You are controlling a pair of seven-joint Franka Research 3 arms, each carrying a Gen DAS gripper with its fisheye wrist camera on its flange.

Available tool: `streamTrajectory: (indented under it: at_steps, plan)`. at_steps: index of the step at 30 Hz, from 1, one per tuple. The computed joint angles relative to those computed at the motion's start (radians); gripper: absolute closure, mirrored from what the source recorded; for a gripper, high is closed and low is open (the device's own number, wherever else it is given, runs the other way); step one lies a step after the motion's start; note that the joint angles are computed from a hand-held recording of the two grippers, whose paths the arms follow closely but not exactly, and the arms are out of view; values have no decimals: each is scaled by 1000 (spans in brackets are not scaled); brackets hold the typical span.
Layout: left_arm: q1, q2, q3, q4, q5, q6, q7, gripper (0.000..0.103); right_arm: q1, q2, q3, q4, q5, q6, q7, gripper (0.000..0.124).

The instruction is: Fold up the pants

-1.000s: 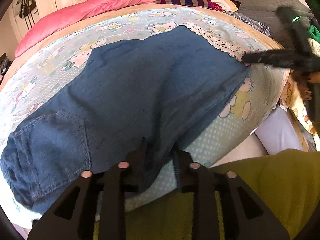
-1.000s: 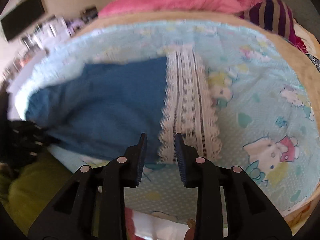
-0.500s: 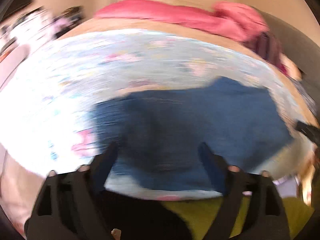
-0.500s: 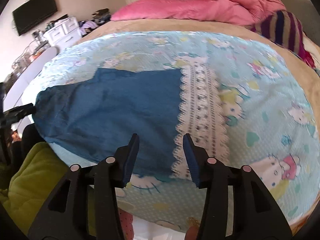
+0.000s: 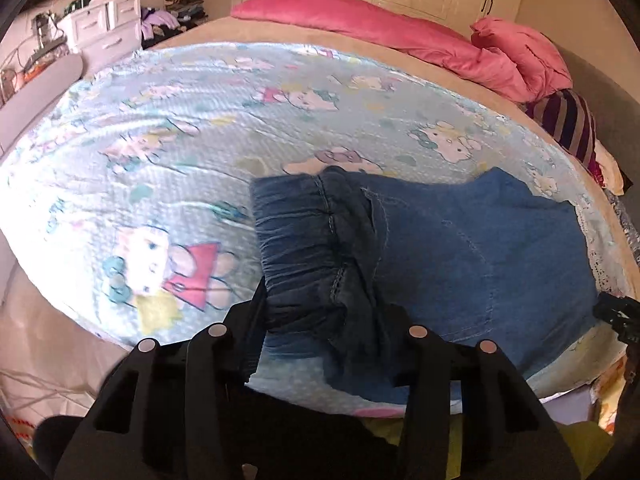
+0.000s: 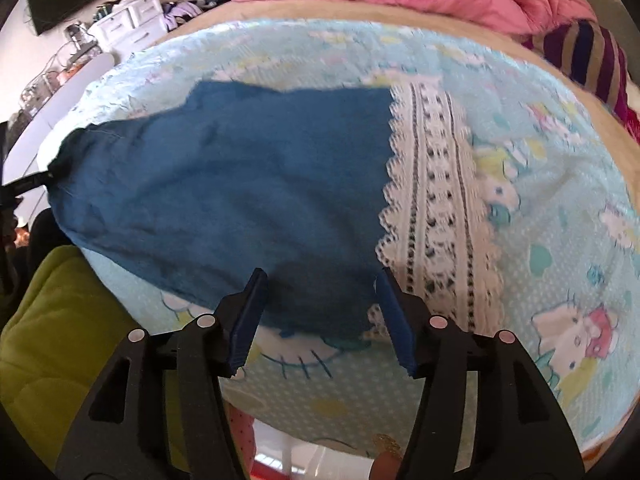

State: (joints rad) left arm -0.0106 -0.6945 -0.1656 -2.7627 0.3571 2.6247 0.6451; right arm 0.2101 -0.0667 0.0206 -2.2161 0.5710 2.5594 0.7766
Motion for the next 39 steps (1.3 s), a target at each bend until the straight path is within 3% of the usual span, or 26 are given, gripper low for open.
streamTrajectory:
  at_steps: [6,9,12,15,16,17,19,22,26,28,30,31,32,39]
  plan:
    - [12,-1,18,-25,-22,26,-10,44,5,-4,1,-1,-2,-6,-10,70]
    - [54,-76,-57,3,47,-46,-51,43,3,-15,-16,12,96,-36,-79,70]
    - [53,-68,-70,62,104,-30,-49,44,6,-9,-16,40,160,-22,-137,70]
    - [22,62,-36,163,110,44,9,44,8,23,-7,88,171,-7,-145,70]
    - [-2,123,-17,206,94,68,45,39,7,31,-7,101,183,-12,-155,70]
    - [-46,194,21,251,53,100,107,32,8,43,-2,116,189,-4,-160,70]
    - [-105,303,70,320,-28,141,211,32,7,71,6,145,174,2,-150,70]
    - [-161,487,111,461,-176,134,386,32,1,111,13,185,146,0,-124,70]
    - [-149,652,86,596,-278,108,518,32,-8,151,18,212,87,-11,-65,70]
    - [-131,722,67,645,-385,120,625,32,-14,168,18,220,62,-17,-36,70]
    - [-100,773,32,681,-506,108,735,38,-21,181,19,226,46,-21,-13,70]
    - [-90,797,19,702,-517,86,751,72,-24,188,18,227,35,-22,1,70]
    - [-82,814,5,716,-529,73,768,91,-27,191,19,224,32,-19,6,70]
    - [-83,813,20,706,-293,163,569,96,-37,191,28,215,40,-17,-12,70]
